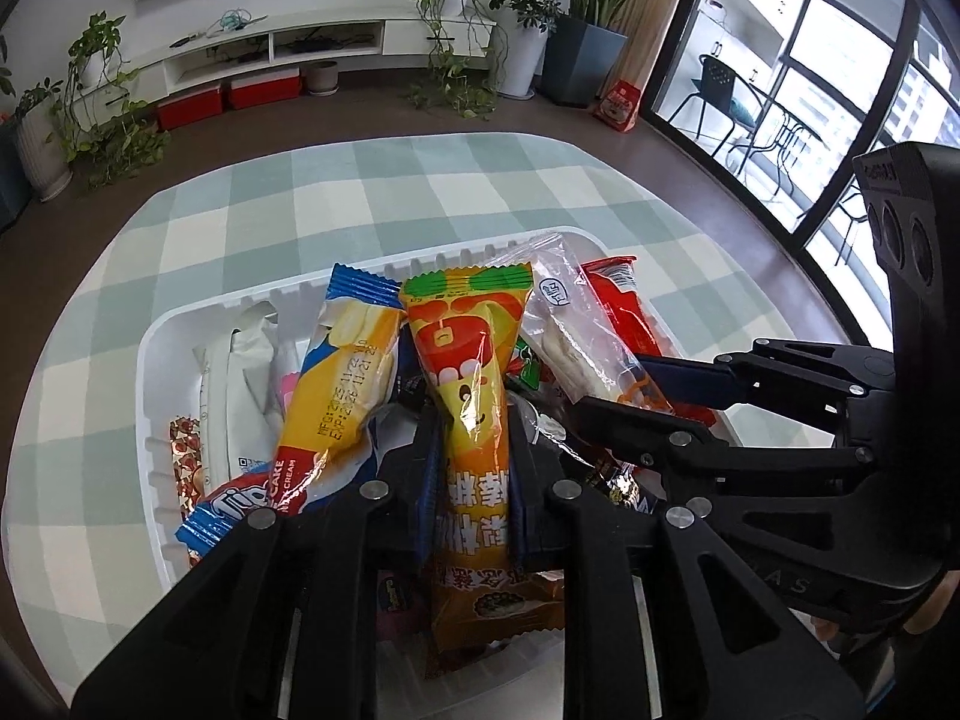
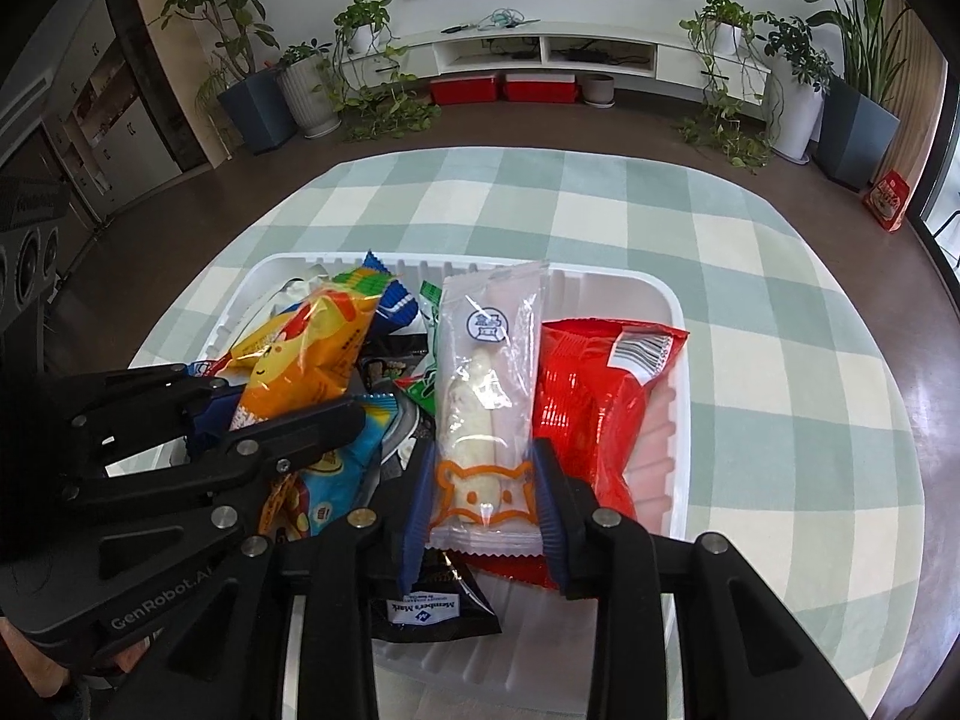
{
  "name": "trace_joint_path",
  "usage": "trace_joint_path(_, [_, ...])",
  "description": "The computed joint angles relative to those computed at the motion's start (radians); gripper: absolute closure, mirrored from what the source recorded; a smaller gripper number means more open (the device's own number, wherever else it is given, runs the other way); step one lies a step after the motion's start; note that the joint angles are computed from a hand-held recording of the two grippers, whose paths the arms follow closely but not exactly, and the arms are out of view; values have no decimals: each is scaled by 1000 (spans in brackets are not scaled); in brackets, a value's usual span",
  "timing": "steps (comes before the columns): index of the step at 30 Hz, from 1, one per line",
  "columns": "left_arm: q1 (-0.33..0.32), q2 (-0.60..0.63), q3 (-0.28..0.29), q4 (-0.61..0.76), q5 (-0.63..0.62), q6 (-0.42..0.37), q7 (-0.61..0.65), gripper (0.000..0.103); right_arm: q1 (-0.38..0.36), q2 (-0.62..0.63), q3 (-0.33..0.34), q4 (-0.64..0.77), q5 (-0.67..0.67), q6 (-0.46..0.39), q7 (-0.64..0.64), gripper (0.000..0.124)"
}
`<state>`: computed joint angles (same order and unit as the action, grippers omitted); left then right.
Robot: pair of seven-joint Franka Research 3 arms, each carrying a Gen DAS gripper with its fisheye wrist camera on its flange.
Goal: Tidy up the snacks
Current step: 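Lower both packets into the tray and open both grippers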
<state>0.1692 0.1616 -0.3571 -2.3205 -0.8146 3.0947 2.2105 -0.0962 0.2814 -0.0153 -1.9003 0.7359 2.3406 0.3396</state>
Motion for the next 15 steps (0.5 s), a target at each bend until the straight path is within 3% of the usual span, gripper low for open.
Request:
trace_joint_path(10, [-9, -16, 2, -8, -47, 3, 32, 84, -10, -11, -1, -8, 32, -5, -23, 78])
trace_joint_path(15, [-23, -16, 15, -11, -39, 17, 14, 74, -14, -13, -4, -9, 46, -8, -31, 78])
